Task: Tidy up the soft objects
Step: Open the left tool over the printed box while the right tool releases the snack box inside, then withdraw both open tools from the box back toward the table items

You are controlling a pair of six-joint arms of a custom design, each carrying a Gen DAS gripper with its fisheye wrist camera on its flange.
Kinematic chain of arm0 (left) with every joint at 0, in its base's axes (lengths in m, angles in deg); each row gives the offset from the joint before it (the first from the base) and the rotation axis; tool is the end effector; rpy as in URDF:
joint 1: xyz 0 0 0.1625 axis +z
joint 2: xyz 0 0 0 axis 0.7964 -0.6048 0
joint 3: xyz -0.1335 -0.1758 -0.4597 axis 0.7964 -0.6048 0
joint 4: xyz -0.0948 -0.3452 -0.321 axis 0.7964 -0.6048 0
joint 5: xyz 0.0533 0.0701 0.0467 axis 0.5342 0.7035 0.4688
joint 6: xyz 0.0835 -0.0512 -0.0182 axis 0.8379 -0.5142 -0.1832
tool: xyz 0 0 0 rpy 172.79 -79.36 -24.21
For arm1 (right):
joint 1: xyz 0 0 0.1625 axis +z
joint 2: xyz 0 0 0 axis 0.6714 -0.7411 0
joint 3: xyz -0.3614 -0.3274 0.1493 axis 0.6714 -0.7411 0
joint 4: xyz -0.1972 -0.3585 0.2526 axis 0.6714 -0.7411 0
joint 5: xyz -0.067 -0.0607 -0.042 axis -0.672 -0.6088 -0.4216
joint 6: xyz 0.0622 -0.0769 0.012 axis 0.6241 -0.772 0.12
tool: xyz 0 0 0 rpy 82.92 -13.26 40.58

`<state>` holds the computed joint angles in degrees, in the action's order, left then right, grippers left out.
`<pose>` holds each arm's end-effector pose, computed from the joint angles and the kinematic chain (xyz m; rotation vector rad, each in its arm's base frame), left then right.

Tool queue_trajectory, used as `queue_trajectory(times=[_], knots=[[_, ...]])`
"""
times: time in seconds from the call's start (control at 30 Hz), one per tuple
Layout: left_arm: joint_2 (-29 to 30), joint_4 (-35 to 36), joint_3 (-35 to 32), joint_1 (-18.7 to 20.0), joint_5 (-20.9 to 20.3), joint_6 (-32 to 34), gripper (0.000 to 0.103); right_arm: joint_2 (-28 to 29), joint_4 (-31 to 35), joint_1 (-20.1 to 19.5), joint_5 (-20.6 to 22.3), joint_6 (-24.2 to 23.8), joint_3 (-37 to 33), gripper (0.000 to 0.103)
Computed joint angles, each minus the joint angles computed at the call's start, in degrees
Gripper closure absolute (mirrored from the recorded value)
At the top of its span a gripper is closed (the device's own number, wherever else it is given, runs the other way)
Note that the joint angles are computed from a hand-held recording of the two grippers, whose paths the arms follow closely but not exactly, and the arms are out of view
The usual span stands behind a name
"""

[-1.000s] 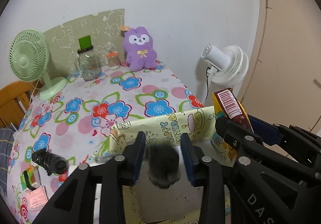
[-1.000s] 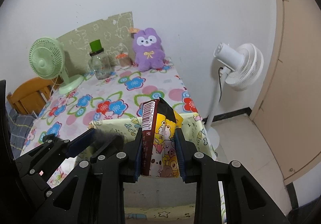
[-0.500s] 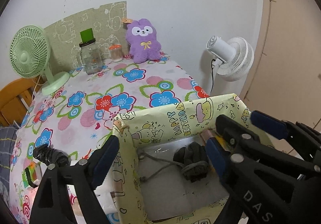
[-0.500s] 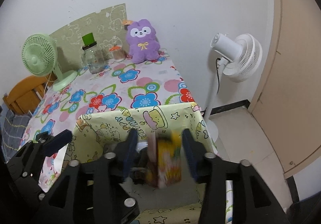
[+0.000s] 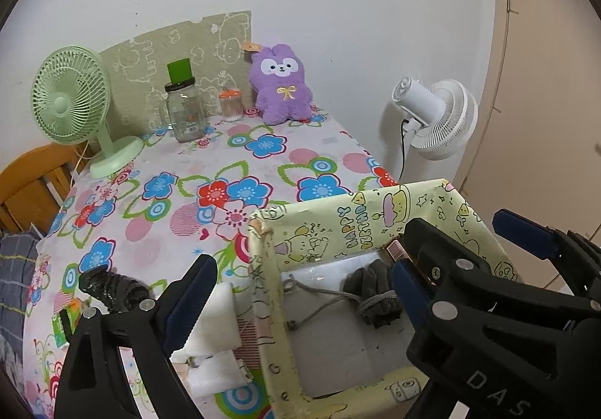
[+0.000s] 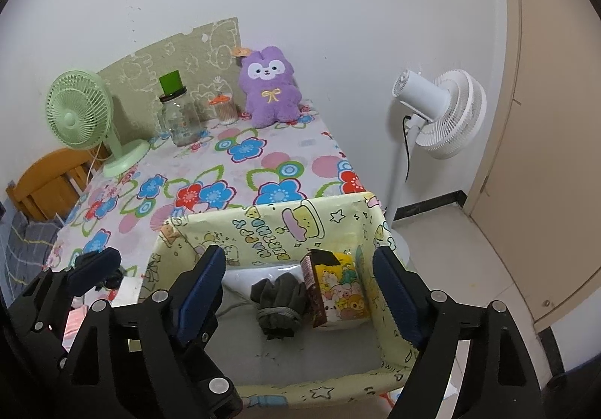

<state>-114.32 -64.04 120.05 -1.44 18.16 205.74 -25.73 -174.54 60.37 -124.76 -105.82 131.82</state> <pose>-0.1819 -0.5789 0.1068 0.3180 2.1529 -0.9942 0.2255 -0.6088 0.0713 0.6168 -2.3738 0.8887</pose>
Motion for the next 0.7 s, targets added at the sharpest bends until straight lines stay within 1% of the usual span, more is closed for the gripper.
queue_trajectory(times=[0.1,0.33,0.4,0.47,0.7], knots=[[-1.09,-0.88,1.15,-0.17,-0.09,0.43,0.006,0.18,-0.76,0.63,-0.38,-0.08,0.27,0.019],[-3.67,-2.6,3.73,-0.69,-0.59,2.01,0.005,1.03,-2.86,2.41,-1.25,-0.36,0.87,0.018],[-4.52,-3.46,4.56,-0.77,-0.47,2.66,0.005,1.33,-3.64,2.98,-1.74,-0.63,1.01,0.017],[-5.65,-4.52,5.61,-0.96,-0.28,3.78,0.005,1.61,-4.63,3.56,-2.04,-0.75,1.18,0.014],[-8.53,-6.97,8.35,-1.6,-0.79,6.21,0.003,2.29,-7.26,5.22,-2.39,-0.73,2.09,0.012]])
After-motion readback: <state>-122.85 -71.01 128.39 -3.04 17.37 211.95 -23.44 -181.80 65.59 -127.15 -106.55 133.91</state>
